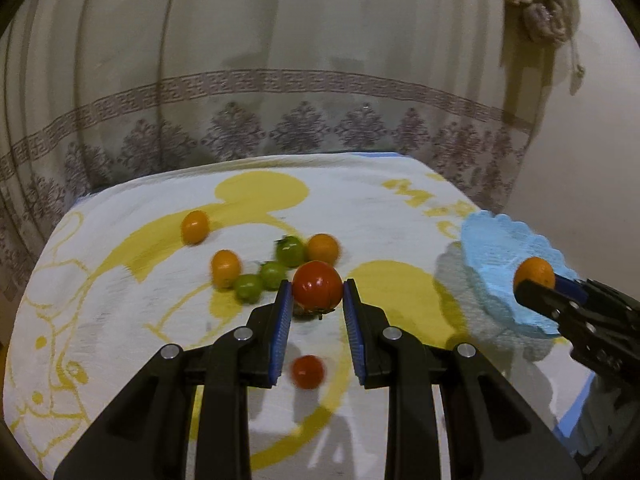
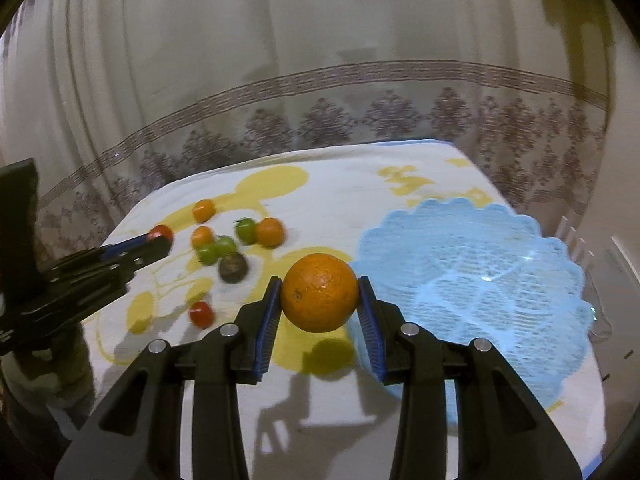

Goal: Organize fruits
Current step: 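Carry both tomatoes over the blue basket and open both tools to drop them, then withdraw both open tools from the basket back toward the remaining fruit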

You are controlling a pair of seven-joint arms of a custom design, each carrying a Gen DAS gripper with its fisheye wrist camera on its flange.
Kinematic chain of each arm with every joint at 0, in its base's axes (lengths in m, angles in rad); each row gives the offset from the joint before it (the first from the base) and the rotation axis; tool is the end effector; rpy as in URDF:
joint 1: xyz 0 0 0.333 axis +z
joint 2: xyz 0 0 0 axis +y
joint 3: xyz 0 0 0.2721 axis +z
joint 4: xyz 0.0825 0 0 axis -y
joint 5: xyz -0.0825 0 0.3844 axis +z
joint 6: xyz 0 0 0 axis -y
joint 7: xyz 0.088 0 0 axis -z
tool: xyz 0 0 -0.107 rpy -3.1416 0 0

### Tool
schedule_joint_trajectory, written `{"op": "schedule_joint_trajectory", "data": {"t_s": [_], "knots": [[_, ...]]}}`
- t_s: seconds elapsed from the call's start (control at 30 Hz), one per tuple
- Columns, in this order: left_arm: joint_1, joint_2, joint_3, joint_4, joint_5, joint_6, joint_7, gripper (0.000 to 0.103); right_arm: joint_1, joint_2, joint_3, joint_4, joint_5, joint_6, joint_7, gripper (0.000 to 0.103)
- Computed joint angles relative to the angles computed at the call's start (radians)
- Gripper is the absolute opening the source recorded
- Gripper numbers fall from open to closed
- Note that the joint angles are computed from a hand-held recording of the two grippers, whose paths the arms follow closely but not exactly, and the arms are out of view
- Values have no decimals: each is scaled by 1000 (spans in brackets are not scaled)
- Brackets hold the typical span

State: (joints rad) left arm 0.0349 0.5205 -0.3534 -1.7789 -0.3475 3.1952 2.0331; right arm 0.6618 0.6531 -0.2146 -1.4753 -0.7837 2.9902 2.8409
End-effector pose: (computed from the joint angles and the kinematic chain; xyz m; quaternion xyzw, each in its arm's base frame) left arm 0.6669 -0.1524 0.3441 -0.5325 0.7186 -0.3812 0.2338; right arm 0.6177 0.3890 0.3466 -0.6328 0.6266 -0.2295 0.3928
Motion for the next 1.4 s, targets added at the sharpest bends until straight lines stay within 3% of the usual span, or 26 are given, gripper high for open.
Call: {"op": "schedule_joint_trajectory", "data": {"t_s": [0.07, 0.17, 0.43, 0.73, 0.83, 1.0, 1.03, 1.07, 1.13, 1.33, 1.4], "knots": [[6, -8, -23, -12, 3, 6, 11, 26, 29, -31, -48, -51, -37, 6, 57, 39], [-3, -11, -38, -12, 8, 0, 19, 26, 35, -68, -70, -106, -86, -3, 115, 39], [-48, 8, -56, 24, 5, -50, 46, 26, -27, -125, -34, -203, -171, -18, 203, 39], [-137, 65, -41, 122, -4, -128, 74, 26, -83, -158, -12, -258, -250, -6, 276, 40], [-170, 96, -23, 172, -3, -165, 71, 26, -76, -169, -36, -274, -302, 14, 352, 49], [-219, 135, 13, 234, 8, -205, 51, 28, -65, -193, -51, -285, -442, -17, 485, 50], [-228, 142, 21, 245, 13, -209, 47, 33, -66, -199, -51, -288, -472, -23, 513, 51], [-236, 145, 28, 249, 16, -209, 40, 46, -73, -202, -46, -289, -490, -26, 532, 55], [-245, 146, 38, 246, 18, -189, 25, 60, -87, -209, -33, -294, -522, -34, 569, 58], [-260, 152, 73, 254, 33, -191, -28, 67, -150, -211, 39, -289, -542, -57, 579, 59], [-264, 154, 85, 258, 42, -197, -51, 70, -160, -209, 52, -285, -548, -63, 583, 65]]}}
